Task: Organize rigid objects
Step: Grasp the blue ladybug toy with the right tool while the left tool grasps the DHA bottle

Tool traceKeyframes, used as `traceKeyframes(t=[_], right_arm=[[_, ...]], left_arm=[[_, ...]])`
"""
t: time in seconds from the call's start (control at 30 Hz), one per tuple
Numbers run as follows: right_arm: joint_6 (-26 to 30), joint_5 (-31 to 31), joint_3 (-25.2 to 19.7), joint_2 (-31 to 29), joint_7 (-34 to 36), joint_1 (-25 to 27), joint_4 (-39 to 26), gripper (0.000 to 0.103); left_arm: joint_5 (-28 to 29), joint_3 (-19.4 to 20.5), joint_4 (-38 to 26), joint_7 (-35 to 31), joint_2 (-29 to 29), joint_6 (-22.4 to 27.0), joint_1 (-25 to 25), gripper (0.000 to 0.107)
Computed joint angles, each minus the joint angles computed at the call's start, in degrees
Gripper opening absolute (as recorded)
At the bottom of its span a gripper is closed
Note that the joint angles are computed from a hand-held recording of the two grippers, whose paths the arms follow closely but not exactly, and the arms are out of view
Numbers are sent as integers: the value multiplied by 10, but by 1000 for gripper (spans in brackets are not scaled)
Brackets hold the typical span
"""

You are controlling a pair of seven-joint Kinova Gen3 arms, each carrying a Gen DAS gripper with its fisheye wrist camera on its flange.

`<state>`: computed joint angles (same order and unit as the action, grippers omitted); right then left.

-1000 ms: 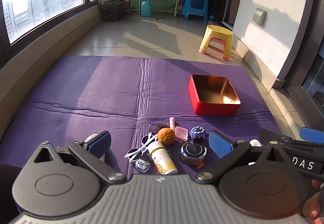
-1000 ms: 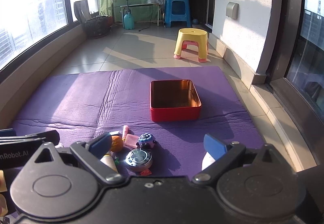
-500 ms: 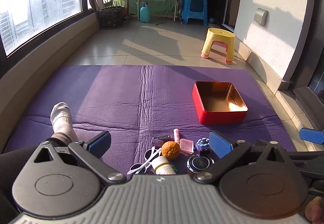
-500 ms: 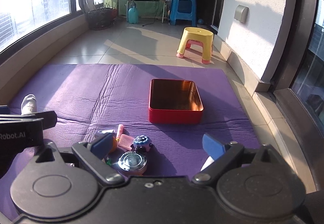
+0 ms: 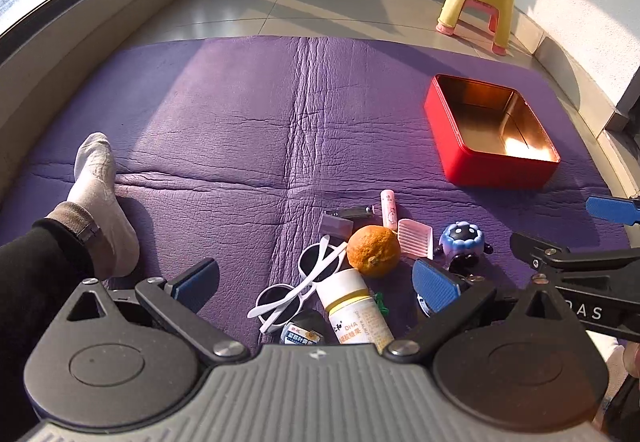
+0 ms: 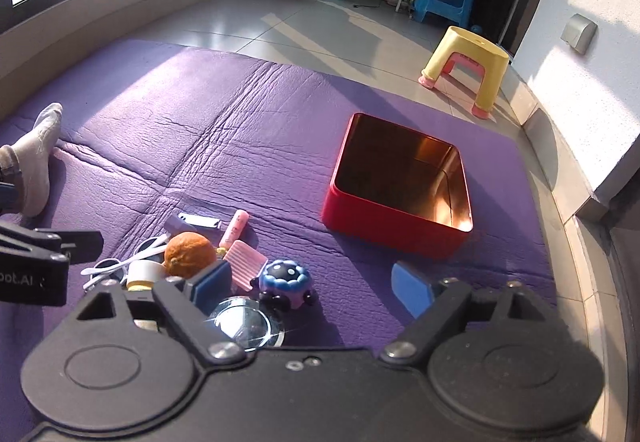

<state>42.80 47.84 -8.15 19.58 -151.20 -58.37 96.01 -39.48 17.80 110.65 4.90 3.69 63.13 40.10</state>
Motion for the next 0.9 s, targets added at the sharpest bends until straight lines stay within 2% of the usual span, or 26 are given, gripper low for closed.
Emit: traceKeyframes(t=[0.1,0.2,0.33,0.47,0.53,0.67,0.73,0.8,0.9], right_arm=[[-37,-28,2,20,20,26,-2,83],[-57,-56,8,45,55,40,-13,79],[-66,-123,7,80,126,66,-44,75],[-71,-184,9,106,177,85,-69,74],[-71,-211,10,117,204,94,-80,73],[-82,-256,15,131,249,103,-90,71],[-83,-272,21,136,263,100,-95,71],[-79,-286,21,141,281,100,-101,71],[-79,-299,24,144,301,96,-104,65]], left_arm=[[18,-9,-1,1,29,-14,-5,103],[37,-24,12,-23,44,-60,-13,103],[45,-38,24,-47,64,-109,-12,103],[47,-56,30,-47,84,-135,-4,101],[65,-62,30,-67,91,-155,-13,85],[110,-77,39,-97,94,-198,-30,73],[121,-81,41,-109,95,-206,-32,62],[132,-79,48,-120,91,-227,-42,56],[145,-89,47,-129,91,-231,-39,55]])
